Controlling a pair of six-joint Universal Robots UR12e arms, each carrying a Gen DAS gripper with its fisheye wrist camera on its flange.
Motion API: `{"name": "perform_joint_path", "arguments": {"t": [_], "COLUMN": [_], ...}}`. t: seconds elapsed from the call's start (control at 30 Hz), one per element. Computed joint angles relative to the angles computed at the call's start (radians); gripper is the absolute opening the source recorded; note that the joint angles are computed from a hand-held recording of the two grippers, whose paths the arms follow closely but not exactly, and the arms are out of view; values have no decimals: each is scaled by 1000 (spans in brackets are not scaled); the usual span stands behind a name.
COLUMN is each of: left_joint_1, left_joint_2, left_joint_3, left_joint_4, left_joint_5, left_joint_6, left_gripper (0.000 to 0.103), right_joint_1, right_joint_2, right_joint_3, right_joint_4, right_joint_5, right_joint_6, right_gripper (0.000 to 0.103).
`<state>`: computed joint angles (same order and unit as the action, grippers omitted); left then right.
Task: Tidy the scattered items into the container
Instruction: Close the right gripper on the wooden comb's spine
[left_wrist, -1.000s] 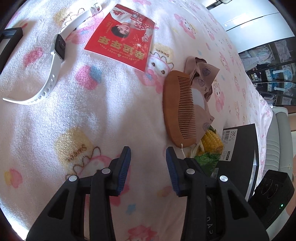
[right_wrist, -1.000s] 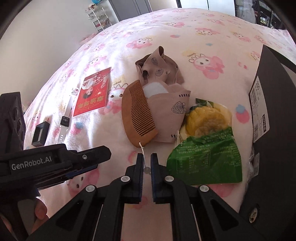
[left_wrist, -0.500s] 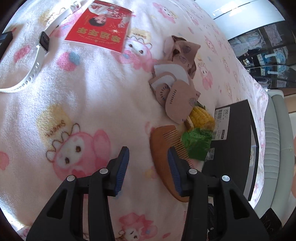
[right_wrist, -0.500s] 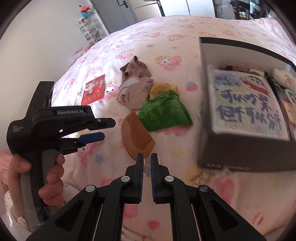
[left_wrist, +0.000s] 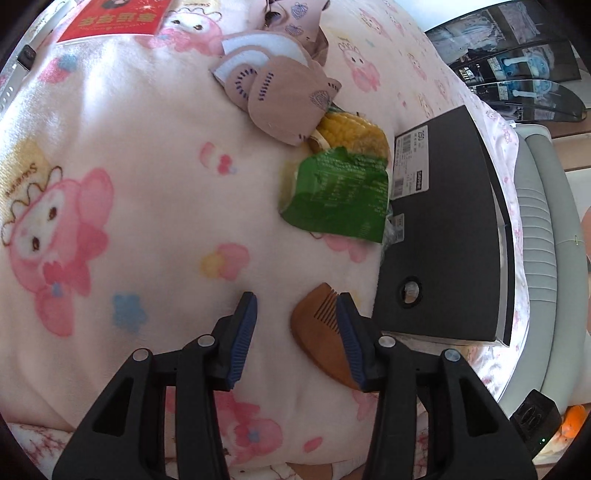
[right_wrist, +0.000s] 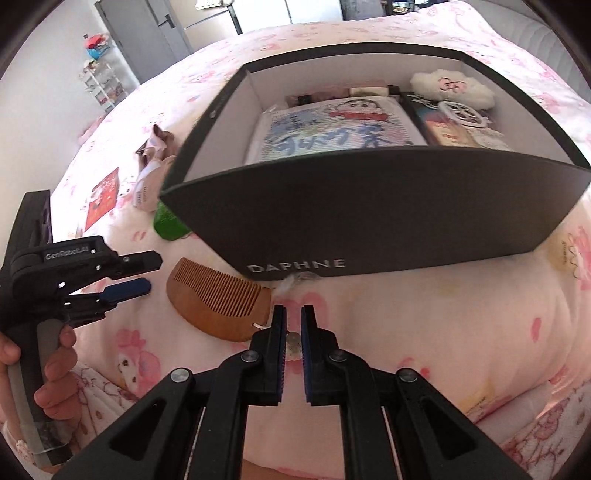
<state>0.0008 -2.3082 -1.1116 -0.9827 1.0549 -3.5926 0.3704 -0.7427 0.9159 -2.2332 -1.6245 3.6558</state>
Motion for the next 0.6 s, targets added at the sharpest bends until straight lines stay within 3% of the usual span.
{"name": "perform_joint_path", "arguments": {"t": [0.17, 0.27, 0.33, 0.4, 0.47, 0.5, 0.6], "left_joint_1": [-33, -40, -43, -35, -24, -23, -30], "left_joint_2": [-12, -15, -13, -2, 14, 23, 33], "left_joint_3": [38, 45, 45, 22, -10, -25, -38], "left_joint_4": [-37, -70, -94, -98, -96, -83, -43], "left_joint_5": [99, 82, 77, 2, -97, -105, -12], "left_joint_6": [71, 112, 133, 150, 181, 184, 137], "left_gripper": [41, 41, 41, 41, 41, 41, 41], "right_joint_1": [-13, -23, -35, -42, -41, -41, -48], "right_joint_2": [-45, -77, -85, -76, -65, -63, -44], "right_joint_3": [71, 127, 144, 133, 118, 115, 93], "right_joint_4": [-56, -109, -115, -77, -43, -35, -24], "right_joint_5": [-27, -24, 43, 124, 138, 138, 181], "right_joint_6": [70, 95, 87, 56, 52, 69, 121], "right_gripper": [6, 6, 6, 6, 6, 6, 6]}}
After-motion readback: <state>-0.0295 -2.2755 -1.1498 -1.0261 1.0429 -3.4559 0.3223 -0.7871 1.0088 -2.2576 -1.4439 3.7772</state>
